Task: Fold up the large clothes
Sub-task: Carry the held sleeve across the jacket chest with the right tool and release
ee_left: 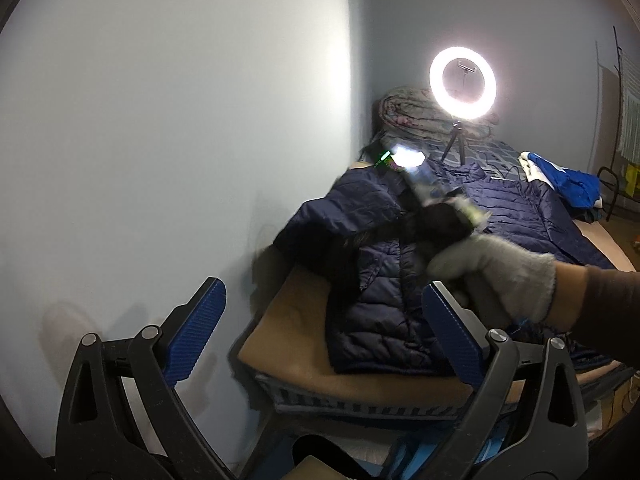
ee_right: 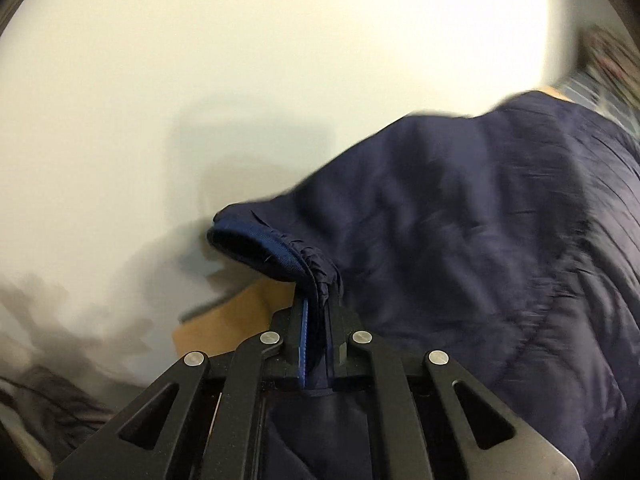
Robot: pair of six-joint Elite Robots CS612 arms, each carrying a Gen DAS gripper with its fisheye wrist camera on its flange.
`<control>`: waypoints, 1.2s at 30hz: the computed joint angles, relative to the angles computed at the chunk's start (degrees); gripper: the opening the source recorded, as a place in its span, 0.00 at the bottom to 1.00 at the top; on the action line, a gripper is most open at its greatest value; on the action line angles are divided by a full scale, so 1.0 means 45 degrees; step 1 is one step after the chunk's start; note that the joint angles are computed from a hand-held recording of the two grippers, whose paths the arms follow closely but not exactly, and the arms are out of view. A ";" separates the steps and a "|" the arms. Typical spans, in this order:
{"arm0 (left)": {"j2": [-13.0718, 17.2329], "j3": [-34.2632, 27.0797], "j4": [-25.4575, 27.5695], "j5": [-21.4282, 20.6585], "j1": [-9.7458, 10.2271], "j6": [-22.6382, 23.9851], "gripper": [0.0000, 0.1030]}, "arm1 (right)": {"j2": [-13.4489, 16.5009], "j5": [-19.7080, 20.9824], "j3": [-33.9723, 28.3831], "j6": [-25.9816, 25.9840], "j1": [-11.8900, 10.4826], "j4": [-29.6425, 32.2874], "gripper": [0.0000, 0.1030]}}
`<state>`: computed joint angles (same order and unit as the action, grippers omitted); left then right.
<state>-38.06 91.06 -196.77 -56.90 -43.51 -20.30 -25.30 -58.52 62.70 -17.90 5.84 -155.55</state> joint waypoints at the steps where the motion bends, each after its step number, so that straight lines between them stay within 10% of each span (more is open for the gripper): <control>1: 0.0039 -0.0187 0.0156 -0.0131 0.0024 0.0063 0.98 | -0.0037 0.0208 0.0002 0.0444 -0.0194 -0.0251 0.05; 15: 0.1220 -0.4105 0.3194 -0.2658 0.0460 0.0854 0.98 | -0.0378 -0.0937 0.0965 0.4106 -0.1560 -0.3175 0.05; 36: 0.2661 -0.6941 0.5682 -0.3549 0.0486 0.1042 0.97 | 0.0161 -0.3840 0.0234 0.4216 -0.2742 -0.3322 0.05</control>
